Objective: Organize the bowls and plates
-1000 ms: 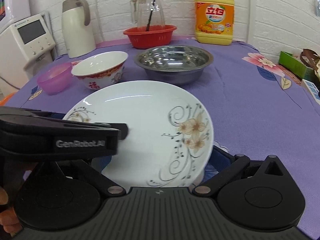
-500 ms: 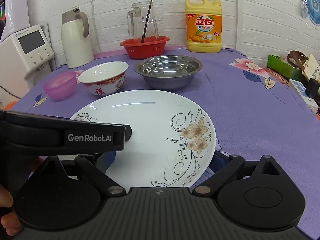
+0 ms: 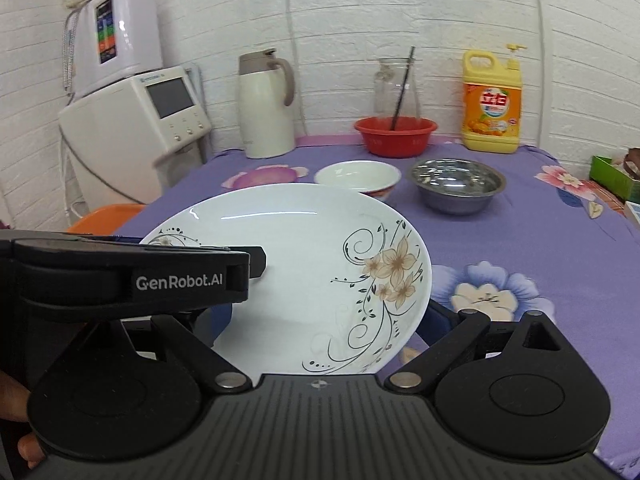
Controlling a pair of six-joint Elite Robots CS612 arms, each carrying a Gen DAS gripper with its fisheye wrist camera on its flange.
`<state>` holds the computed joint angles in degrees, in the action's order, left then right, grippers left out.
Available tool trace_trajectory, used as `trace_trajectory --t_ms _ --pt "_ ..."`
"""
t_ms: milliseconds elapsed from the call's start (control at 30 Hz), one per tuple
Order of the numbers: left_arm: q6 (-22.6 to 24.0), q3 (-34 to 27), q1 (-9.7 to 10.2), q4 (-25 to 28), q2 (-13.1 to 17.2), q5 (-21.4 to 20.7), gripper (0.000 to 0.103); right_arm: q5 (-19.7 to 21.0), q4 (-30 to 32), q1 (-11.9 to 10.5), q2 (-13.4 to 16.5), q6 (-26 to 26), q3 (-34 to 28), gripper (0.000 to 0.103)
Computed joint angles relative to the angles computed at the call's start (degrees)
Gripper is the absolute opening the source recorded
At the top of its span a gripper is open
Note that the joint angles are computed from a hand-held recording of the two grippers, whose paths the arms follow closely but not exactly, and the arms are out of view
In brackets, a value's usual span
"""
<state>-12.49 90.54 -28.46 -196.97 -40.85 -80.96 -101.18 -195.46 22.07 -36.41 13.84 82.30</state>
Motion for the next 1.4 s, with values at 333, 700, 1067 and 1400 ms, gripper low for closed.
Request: trace_trajectory --t_ms 333,700,1067,1400 --pt "-8.2 7.7 3.33 -2.0 -2.1 2.0 0.060 6.5 4.9 3.3 2.5 -4.7 -4.9 0.103" --pt "-9.7 7.1 4.90 -4.3 -0.7 -4.4 0.069 6.7 9.0 3.5 3.1 -4.2 -5.6 0.103" --pt "-9.3 7.8 5.15 -2.6 -2.1 -4.7 0.073 5.1 6.0 2.7 2.4 -2.2 -4.0 0.103" --pt "0.2 6.0 4.76 4.5 -1.6 -2.2 0.076 6.4 8.6 2.3 2.4 -1.9 -3.6 0.103"
